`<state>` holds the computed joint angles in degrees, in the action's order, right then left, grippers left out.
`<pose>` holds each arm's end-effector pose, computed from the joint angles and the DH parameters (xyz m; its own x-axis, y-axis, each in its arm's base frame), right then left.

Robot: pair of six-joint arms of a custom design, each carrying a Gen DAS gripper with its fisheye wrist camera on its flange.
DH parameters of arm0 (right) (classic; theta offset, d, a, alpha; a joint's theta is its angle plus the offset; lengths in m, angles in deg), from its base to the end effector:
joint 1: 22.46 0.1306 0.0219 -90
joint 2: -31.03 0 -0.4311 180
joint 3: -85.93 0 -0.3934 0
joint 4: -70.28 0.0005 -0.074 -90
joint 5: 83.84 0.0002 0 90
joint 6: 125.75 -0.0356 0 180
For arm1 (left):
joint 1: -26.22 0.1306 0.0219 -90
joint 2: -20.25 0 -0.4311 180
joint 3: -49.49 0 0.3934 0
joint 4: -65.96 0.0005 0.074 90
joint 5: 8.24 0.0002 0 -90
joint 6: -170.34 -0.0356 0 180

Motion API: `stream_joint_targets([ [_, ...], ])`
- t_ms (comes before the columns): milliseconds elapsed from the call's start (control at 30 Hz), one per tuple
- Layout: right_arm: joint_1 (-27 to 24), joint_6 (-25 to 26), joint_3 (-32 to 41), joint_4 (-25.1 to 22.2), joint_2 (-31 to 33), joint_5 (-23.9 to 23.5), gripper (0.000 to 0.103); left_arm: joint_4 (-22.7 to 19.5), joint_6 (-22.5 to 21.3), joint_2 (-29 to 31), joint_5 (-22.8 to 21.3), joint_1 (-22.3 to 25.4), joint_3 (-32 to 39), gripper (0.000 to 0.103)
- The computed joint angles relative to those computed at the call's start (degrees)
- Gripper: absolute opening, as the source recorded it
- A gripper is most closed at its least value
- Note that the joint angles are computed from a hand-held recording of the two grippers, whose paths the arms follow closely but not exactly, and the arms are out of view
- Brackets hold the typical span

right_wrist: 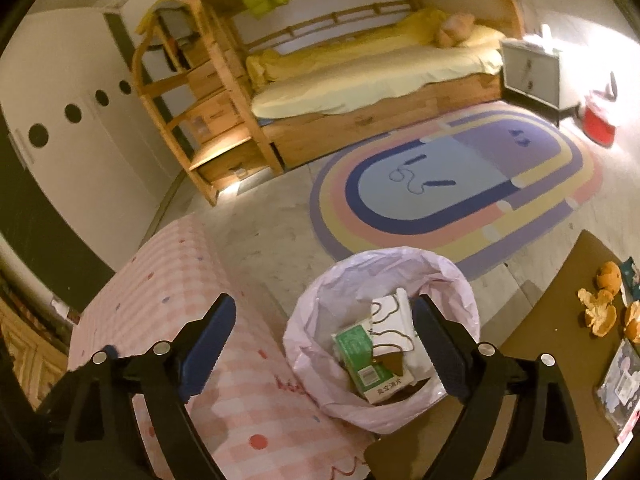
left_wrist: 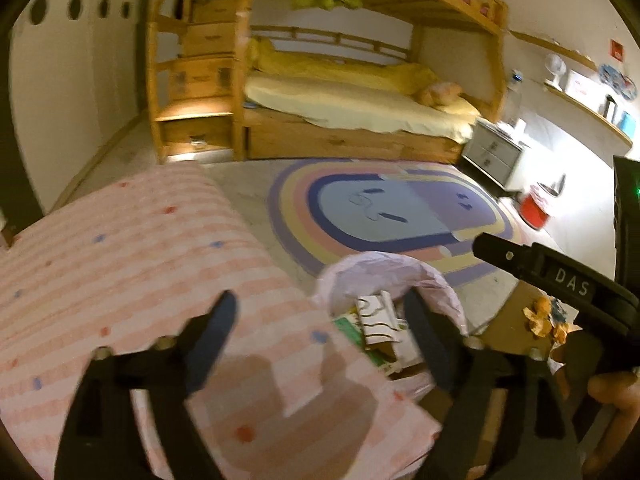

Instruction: Collect trash

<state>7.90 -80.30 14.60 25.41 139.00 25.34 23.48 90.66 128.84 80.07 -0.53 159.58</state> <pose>0.5457 0.3055 0.4703 -0.6207 0.4043 -0.6718 0.2265 0.9127 0.3401 0.5675 -0.2854 0.4775 -0.6532 0.1287 -0.7462 0.3182 0.9409 -0.1162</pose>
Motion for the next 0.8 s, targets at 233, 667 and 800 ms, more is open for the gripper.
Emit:
stream_joint_targets([
  [233, 2.83, -0.91, 3.25, 1.38, 2.56, -4.68, 0.092, 0.69, 1.48, -7.44, -4.42, 3.31, -7.94, 0.096],
  [667, 11.95, 8.87, 9.27, 1.95, 4.61, -4.02, 0.094, -13.99, 13.31, -19.18, -18.45, 8.94, -18.02, 0.096],
  [800, 14.49, 13.12, 10.84, -3.86, 3.81, -3.36, 0.094, -18.05, 15.0, -24.0, -23.57, 7.65, -19.75, 0.096],
])
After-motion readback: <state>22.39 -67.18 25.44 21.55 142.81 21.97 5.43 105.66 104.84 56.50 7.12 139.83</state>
